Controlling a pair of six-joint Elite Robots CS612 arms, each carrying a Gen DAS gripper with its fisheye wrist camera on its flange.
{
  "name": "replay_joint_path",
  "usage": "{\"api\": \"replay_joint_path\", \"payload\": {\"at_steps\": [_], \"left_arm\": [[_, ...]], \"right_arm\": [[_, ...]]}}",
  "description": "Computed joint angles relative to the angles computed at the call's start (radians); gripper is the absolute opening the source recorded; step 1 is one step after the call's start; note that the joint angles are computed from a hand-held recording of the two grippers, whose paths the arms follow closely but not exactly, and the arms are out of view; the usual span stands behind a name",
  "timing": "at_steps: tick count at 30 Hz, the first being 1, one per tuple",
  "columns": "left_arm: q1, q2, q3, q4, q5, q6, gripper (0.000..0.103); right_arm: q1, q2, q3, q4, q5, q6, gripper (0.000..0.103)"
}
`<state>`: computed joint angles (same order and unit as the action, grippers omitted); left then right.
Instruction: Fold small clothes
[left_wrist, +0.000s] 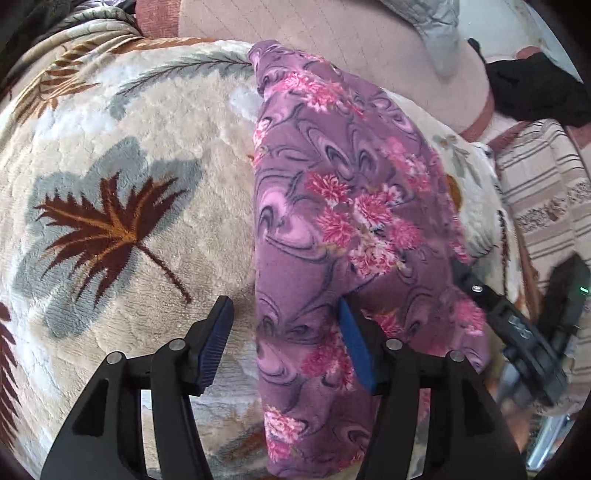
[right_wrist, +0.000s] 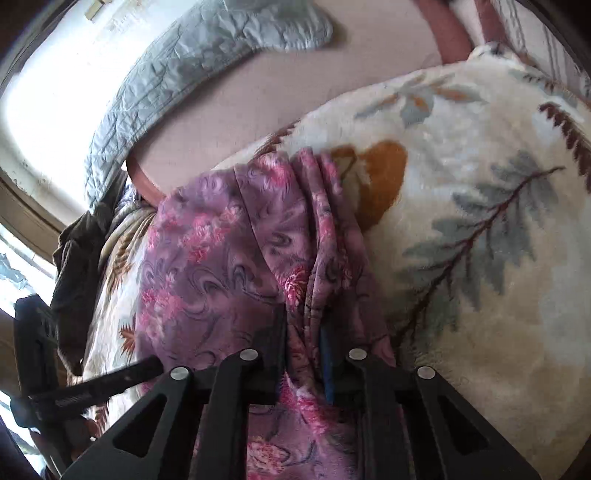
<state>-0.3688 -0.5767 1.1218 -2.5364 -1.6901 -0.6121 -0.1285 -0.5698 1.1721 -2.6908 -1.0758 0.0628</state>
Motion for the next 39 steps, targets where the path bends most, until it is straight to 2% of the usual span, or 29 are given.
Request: {"api": "replay_joint_path", "payload": {"at_steps": [1,2,3,4,6,8,10,11,12,13,15,16,18,19,20,21,23,24,25,27,28,29,30,31,33,34,35,37,39], "left_arm": [[0.006,-0.004,0.005,-0.022,-0.013,0.004,0.058],[0.01,-0.006,0.008,-0.044,-0.007,0.003,0.058],[0.013,-0.007,0.005,-0.059,0.011,0.001,0.058],[0.016,-0.003,-0.008,-0.064,0.028,-0.003,0.058],[0.025,0.023,-0.07,-0.021,0.042,-0.01,0.058],[0.033,0.053,-0.131,0.026,0.036,-0.021,0.058],[0.038,0.083,-0.194,0.077,0.024,-0.026,0.058],[0.04,0.094,-0.219,0.094,0.022,-0.024,0.058],[0.038,0.108,-0.246,0.105,0.026,-0.019,0.058],[0.037,0.118,-0.267,0.111,0.037,-0.009,0.058],[0.033,0.143,-0.312,0.137,0.079,0.0,0.058],[0.032,0.159,-0.338,0.159,0.096,-0.005,0.059],[0.038,0.197,-0.401,0.227,0.07,-0.015,0.061],[0.041,0.204,-0.409,0.229,0.056,-0.035,0.061],[0.043,0.199,-0.405,0.228,0.049,-0.039,0.061],[0.043,0.19,-0.395,0.226,0.051,-0.032,0.06],[0.04,0.139,-0.307,0.137,0.078,-0.007,0.06],[0.036,0.107,-0.246,0.071,0.095,0.001,0.06],[0.033,0.086,-0.205,0.028,0.101,0.005,0.06],[0.025,0.045,-0.11,-0.061,0.093,0.0,0.06],[0.021,0.035,-0.08,-0.082,0.08,-0.004,0.06],[0.015,0.037,-0.078,-0.074,0.081,-0.004,0.06],[0.004,0.038,-0.075,-0.041,0.101,0.005,0.061],[-0.007,0.044,-0.077,0.003,0.13,0.023,0.063],[-0.02,0.037,-0.058,-0.012,0.18,0.041,0.063],[-0.02,0.027,-0.052,-0.007,0.181,0.037,0.061],[-0.016,0.013,-0.041,-0.006,0.159,0.031,0.06],[-0.011,-0.016,0.012,-0.087,0.127,0.001,0.06],[-0.019,-0.03,0.042,-0.111,0.145,0.002,0.061]], "right_arm": [[0.0,-0.001,-0.007,0.003,-0.003,-0.001,0.025],[-0.001,0.001,-0.022,-0.011,-0.002,0.017,0.026],[-0.003,0.007,-0.034,-0.037,0.006,0.044,0.031],[-0.004,0.02,-0.062,-0.064,0.016,0.089,0.043],[-0.003,0.048,-0.118,-0.057,0.025,0.131,0.056],[0.007,0.089,-0.206,0.036,0.003,0.128,0.056],[0.022,0.122,-0.273,0.113,-0.056,0.122,0.056],[0.029,0.142,-0.315,0.163,-0.046,0.114,0.051],[0.032,0.15,-0.331,0.17,-0.035,0.102,0.021],[0.036,0.151,-0.33,0.143,-0.043,0.081,0.007],[0.044,0.14,-0.3,0.03,-0.083,0.045,0.006],[0.043,0.143,-0.301,0.013,-0.097,0.051,0.006],[0.043,0.166,-0.345,0.104,-0.162,0.08,0.005],[0.037,0.177,-0.355,0.141,-0.157,0.096,0.002],[0.028,0.174,-0.351,0.137,-0.126,0.113,0.004],[0.017,0.156,-0.318,0.092,-0.096,0.15,0.013],[0.002,0.126,-0.247,-0.028,-0.041,0.188,0.014],[-0.01,0.112,-0.208,-0.097,0.042,0.183,0.014],[-0.016,0.1,-0.177,-0.137,0.094,0.165,0.014],[-0.023,0.076,-0.118,-0.163,0.185,0.084,0.014],[-0.02,0.064,-0.097,-0.14,0.18,0.031,0.014],[-0.01,0.052,-0.076,-0.088,0.134,-0.057,0.013],[0.003,0.047,-0.072,-0.041,0.053,-0.114,0.01],[0.012,0.05,-0.064,-0.035,0.003,-0.151,0.009],[0.014,0.03,-0.039,-0.062,-0.029,-0.126,0.009],[0.013,0.013,-0.022,-0.074,-0.03,-0.102,0.016],[0.008,0.005,-0.003,-0.11,0.006,-0.095,0.016],[-0.003,-0.024,0.062,-0.185,0.069,-0.118,0.017],[0.005,-0.036,0.084,-0.145,0.027,-0.183,0.025]]}}
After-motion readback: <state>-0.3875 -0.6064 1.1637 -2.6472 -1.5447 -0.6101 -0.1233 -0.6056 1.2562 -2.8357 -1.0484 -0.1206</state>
